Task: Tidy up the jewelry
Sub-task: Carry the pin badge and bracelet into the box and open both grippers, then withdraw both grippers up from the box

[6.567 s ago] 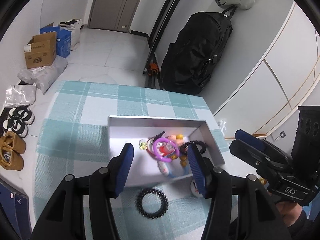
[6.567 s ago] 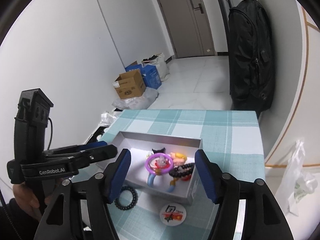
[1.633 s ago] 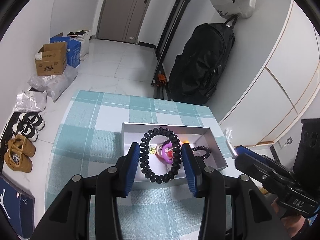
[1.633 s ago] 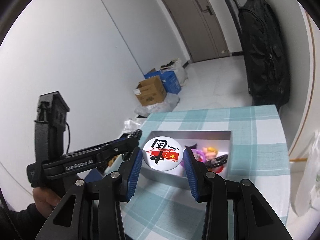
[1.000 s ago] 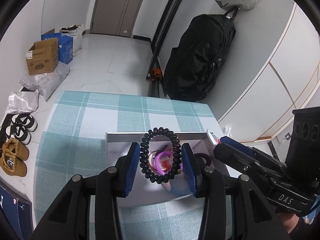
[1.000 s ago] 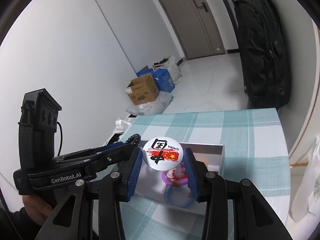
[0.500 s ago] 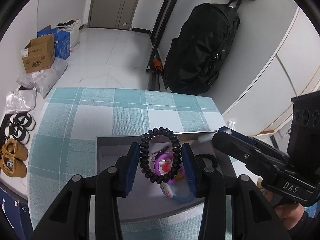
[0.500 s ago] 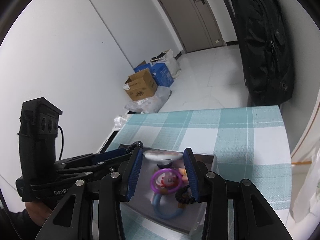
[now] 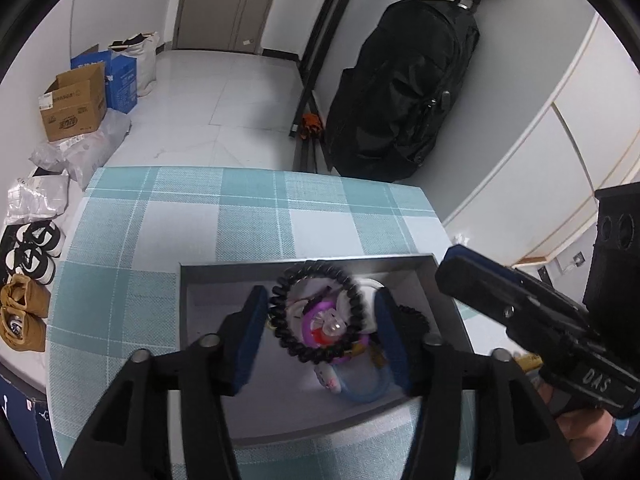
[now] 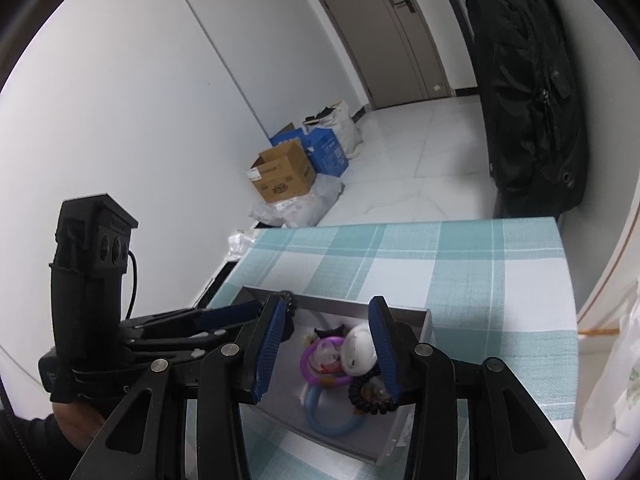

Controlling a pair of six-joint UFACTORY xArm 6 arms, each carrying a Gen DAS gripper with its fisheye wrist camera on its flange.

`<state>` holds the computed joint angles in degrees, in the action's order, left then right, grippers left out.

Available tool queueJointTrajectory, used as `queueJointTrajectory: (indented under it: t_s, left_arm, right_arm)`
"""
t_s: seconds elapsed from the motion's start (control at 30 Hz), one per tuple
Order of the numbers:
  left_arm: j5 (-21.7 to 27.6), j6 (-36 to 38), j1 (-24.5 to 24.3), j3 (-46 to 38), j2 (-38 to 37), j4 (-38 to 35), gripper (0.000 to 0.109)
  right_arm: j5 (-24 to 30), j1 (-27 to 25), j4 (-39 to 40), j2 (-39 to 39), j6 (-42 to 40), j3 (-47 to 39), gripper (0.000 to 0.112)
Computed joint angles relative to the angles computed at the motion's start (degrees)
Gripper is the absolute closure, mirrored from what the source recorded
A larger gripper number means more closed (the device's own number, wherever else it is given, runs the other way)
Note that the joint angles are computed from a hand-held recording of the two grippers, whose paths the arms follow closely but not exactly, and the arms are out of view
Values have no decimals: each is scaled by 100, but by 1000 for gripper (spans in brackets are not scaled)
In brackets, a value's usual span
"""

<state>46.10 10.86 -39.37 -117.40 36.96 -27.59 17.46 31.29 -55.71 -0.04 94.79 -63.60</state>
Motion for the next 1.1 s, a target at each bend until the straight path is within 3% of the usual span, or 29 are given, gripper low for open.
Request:
queueJointTrajectory:
  t_s: [0.13, 0.57, 0.9, 1.03, 1.1]
  left_arm:
    - [-41, 99, -35, 176, -120, 3, 51]
    - [-1116, -79, -160, 1417, -967, 428, 51]
    - [-2212, -733, -247, 2406, -1580, 1336, 50]
    - [-2674, -1073, -260, 2863, -1842, 1773, 36]
    - [-2802, -1297, -253, 3038, -1961, 2014, 36]
  right_arm:
    - [103, 32, -2, -73, 101, 59, 69]
    - [761, 419, -495, -358, 499, 68, 62]
    - [1384, 891, -1341, -595, 1129, 96, 35]
    - [1613, 1075, -1564, -644, 1208, 108, 27]
    - [1721, 1169, -1661, -682, 1264, 151, 25]
